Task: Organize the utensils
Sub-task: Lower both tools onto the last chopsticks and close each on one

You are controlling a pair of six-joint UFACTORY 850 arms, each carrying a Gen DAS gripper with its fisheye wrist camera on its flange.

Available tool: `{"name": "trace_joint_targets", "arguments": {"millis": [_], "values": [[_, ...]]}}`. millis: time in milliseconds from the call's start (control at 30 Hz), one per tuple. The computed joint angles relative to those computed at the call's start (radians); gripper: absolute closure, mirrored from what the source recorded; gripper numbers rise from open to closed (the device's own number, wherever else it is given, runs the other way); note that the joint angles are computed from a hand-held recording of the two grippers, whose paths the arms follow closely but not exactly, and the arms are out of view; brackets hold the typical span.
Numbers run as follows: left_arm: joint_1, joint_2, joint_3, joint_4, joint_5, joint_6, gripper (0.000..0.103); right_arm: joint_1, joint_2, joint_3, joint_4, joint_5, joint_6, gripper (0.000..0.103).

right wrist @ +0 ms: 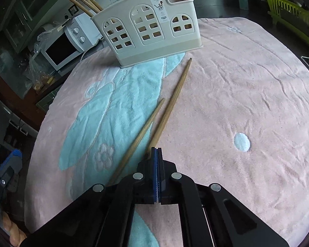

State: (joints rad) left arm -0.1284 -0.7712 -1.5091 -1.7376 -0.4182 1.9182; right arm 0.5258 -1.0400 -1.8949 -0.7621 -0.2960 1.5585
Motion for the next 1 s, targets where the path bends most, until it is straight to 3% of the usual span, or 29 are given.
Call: {"name": "trace_joint_targets", "arguments": {"millis": [200, 400, 567, 700, 733, 1000], "values": [[-0.027, -0.031, 0.007, 0.169, -0.051, -0.092, 0.071, -0.002, 0.063, 0.106, -0.218, 0.033, 0.208, 0.100], [-0.053, -0.078, -0.029, 0.342, -0.047, -0.215, 0.072, 0.002, 0.077, 0.126, -0.296, 0.039, 0.288, 0.099], [-0.068, -0.088, -0.030, 0.358, -0.005, -0.193, 0.079, 0.006, 0.070, 0.115, -0.275, 0.042, 0.269, 0.097], [-0.079, -0.084, -0.016, 0.324, 0.041, -0.127, 0.088, 0.008, 0.063, 0.109, -0.257, 0.042, 0.258, 0.090], [-0.084, -0.081, -0.012, 0.308, 0.064, -0.104, 0.095, 0.008, 0.062, 0.108, -0.253, 0.044, 0.255, 0.087], [-0.059, -0.085, -0.036, 0.282, 0.086, -0.099, 0.097, 0.010, 0.014, 0.026, -0.128, 0.032, 0.136, 0.085]]}}
